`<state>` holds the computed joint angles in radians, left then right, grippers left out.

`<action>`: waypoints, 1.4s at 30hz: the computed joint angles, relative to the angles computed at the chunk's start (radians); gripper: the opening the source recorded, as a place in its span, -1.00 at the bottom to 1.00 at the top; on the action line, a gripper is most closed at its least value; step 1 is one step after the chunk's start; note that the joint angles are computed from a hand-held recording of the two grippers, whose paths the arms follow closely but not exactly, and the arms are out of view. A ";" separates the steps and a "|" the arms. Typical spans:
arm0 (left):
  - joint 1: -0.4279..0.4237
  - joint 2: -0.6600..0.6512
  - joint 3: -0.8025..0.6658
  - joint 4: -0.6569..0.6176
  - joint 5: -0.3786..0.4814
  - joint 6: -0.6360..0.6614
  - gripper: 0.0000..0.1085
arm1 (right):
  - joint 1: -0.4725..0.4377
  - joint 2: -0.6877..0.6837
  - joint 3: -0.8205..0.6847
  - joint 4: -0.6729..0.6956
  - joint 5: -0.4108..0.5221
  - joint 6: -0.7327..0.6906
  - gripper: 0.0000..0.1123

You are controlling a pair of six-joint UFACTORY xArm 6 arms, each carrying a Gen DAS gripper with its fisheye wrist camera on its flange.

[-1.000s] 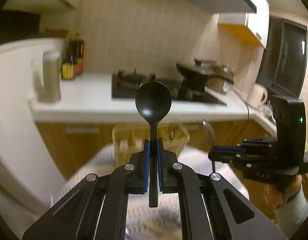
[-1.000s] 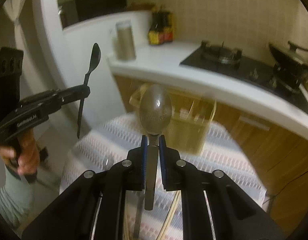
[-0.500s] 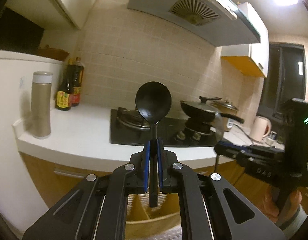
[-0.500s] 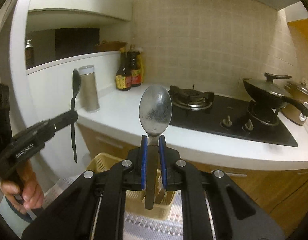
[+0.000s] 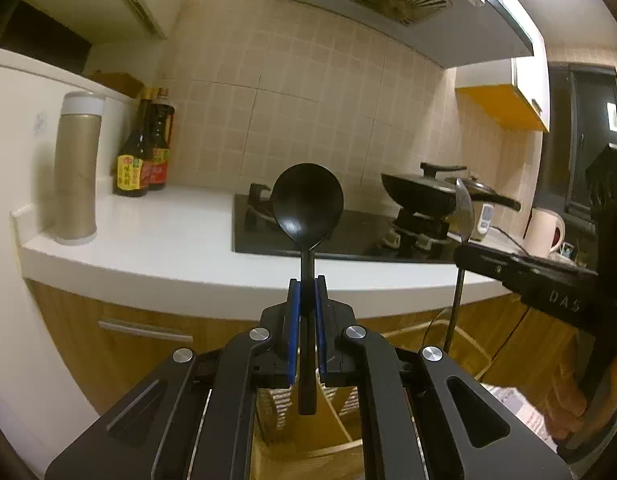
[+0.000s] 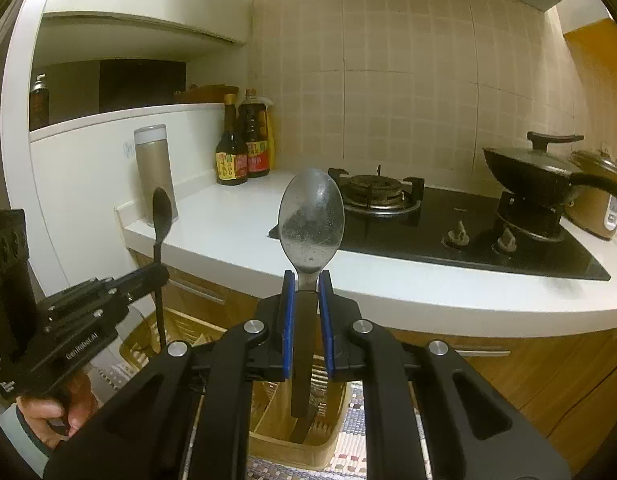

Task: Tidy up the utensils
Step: 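Lower both spoons into the basket and open both grippers, then move both open grippers back down to the remaining utensils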

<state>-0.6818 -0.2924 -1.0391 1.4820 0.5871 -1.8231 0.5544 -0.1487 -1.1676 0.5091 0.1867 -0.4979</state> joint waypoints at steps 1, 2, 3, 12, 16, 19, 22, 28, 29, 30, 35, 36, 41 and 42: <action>-0.002 0.002 0.002 0.009 0.007 -0.006 -0.91 | 0.000 0.001 0.004 0.011 -0.001 -0.010 -0.83; -0.013 0.000 0.008 0.044 0.031 -0.028 -0.91 | 0.000 0.004 0.007 0.016 -0.001 -0.015 -0.83; -0.017 -0.001 0.009 0.050 0.038 -0.028 -0.91 | 0.000 0.007 0.010 0.020 -0.001 -0.018 -0.83; -0.031 -0.016 0.025 0.054 0.043 -0.002 -0.90 | 0.009 0.003 0.031 0.025 -0.014 -0.014 -0.83; -0.020 -0.028 0.033 0.028 0.007 0.026 -0.90 | 0.006 -0.004 0.034 -0.004 -0.004 0.009 -0.83; -0.021 -0.043 0.045 0.010 0.001 0.033 -0.90 | 0.004 -0.014 0.037 0.012 0.018 0.000 -0.82; -0.029 -0.061 0.056 -0.027 0.005 0.069 -0.71 | -0.001 -0.028 0.043 0.020 0.047 0.004 -0.81; -0.058 -0.100 0.069 -0.077 0.024 0.130 -0.44 | -0.005 -0.073 0.080 -0.043 0.081 0.068 -0.79; -0.060 -0.109 0.073 -0.084 0.024 0.131 -0.44 | -0.005 -0.082 0.086 -0.050 0.084 0.075 -0.79; -0.060 -0.121 0.078 -0.092 0.018 0.128 -0.42 | -0.006 -0.094 0.095 -0.070 0.088 0.093 -0.78; -0.092 -0.186 0.102 -0.118 0.038 0.133 -0.31 | -0.019 -0.156 0.118 -0.087 0.132 0.120 -0.76; -0.101 -0.195 0.103 -0.126 0.046 0.140 -0.24 | -0.020 -0.167 0.122 -0.085 0.137 0.121 -0.76; -0.180 -0.269 0.122 -0.168 0.120 0.175 -0.19 | -0.019 -0.252 0.166 -0.106 0.150 0.145 -0.47; -0.202 -0.281 0.124 -0.176 0.148 0.182 -0.19 | -0.017 -0.265 0.173 -0.115 0.152 0.153 -0.46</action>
<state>-0.8835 -0.5730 -0.9153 1.3062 0.7356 -1.6415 0.5375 -0.4133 -0.9944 0.3943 0.3387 -0.3453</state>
